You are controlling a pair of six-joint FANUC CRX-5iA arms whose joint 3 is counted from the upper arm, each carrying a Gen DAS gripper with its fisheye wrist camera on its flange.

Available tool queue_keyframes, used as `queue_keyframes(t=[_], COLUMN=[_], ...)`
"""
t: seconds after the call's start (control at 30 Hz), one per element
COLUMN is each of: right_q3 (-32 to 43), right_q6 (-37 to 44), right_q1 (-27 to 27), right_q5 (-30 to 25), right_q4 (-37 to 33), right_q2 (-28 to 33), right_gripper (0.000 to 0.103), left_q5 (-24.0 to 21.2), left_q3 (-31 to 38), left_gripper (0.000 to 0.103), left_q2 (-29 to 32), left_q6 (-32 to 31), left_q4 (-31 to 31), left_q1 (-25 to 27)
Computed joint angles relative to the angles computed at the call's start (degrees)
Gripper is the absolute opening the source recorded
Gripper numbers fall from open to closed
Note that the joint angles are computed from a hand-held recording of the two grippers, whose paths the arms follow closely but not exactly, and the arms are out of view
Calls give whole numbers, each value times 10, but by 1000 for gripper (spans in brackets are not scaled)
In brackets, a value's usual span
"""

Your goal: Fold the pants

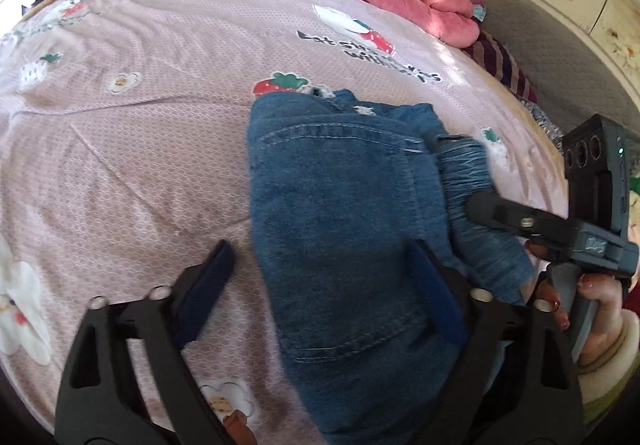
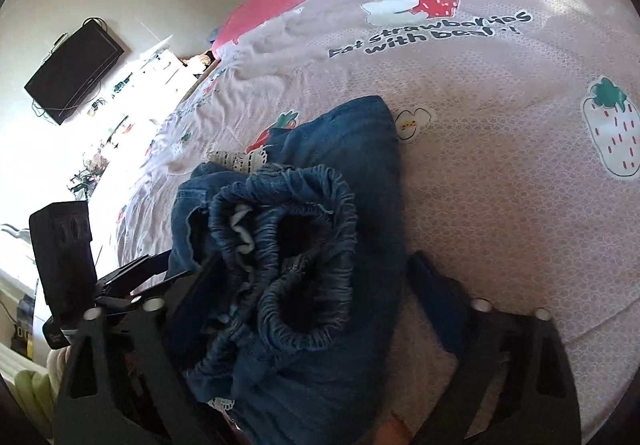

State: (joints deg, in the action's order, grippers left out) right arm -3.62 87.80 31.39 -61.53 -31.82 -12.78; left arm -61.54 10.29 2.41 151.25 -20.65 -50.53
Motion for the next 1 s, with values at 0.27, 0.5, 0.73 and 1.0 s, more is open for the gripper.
queue_keyframes(t=[0.27,0.5,0.73,1.0], right_q3=[-11,0,61,109], right_q6=[10,4,23,15], right_q1=[9,72,83,93], right_q5=[22,67,98,108], right_q4=[-5,78,92,116], right_q2=[-15,-23,27,93], right_gripper=[41,37,37,37], left_q5=[4,-15,-55,-51], left_q3=[14,47,92,89], left_gripper=[28,24,24,24], left_q2=[8,10,14,23], left_q6=[-8,-19,-41,-75], left_q4=[-16,-47,-98,-70], left_q1=[-12,-15,-4,53])
